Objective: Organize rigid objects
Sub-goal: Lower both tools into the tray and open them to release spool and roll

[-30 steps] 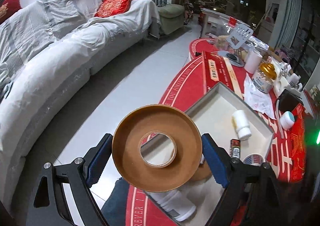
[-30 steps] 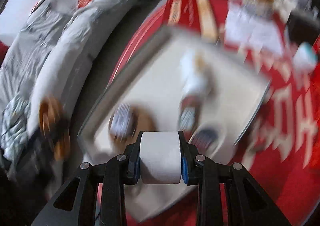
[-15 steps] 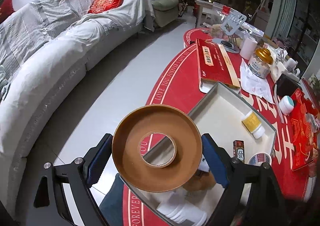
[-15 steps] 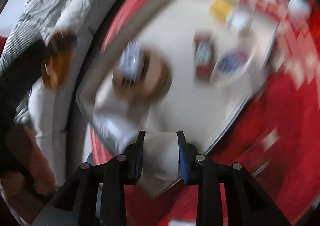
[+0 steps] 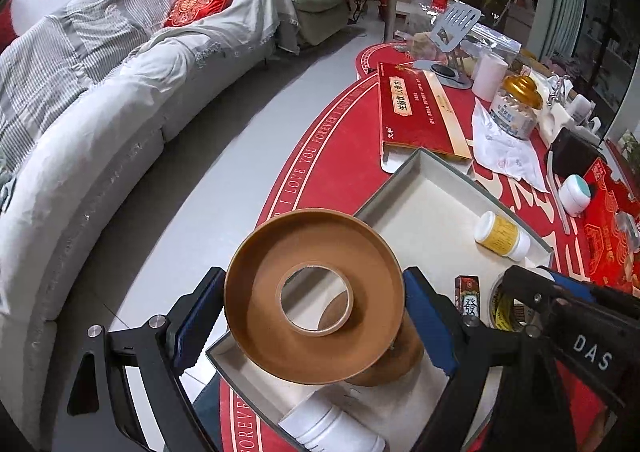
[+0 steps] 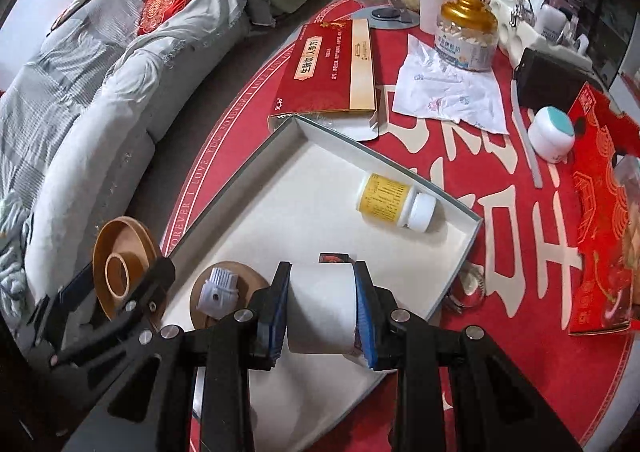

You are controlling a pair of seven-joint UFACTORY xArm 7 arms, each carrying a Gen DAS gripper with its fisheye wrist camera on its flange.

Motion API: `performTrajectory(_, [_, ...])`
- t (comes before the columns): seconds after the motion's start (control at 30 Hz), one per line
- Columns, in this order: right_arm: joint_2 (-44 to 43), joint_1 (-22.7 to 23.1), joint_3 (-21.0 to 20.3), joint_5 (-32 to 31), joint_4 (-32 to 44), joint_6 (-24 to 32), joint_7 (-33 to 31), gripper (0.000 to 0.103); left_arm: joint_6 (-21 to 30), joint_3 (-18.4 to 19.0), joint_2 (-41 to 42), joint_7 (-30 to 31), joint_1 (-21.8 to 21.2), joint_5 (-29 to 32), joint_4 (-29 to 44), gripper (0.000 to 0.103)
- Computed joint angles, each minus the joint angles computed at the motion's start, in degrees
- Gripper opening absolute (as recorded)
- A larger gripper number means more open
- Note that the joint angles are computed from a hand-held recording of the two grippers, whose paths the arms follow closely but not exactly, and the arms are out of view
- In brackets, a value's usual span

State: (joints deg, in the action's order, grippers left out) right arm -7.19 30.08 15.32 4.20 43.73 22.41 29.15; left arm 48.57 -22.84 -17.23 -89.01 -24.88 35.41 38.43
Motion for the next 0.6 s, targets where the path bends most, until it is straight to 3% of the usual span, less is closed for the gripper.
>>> performTrajectory(0.6, [3.6,-0.2,-0.1,-1.3,2.3,0.5,0.7,0.031,-1.7,1.4,2.6,0.9,-0.2,-0.3,0.4,0.089])
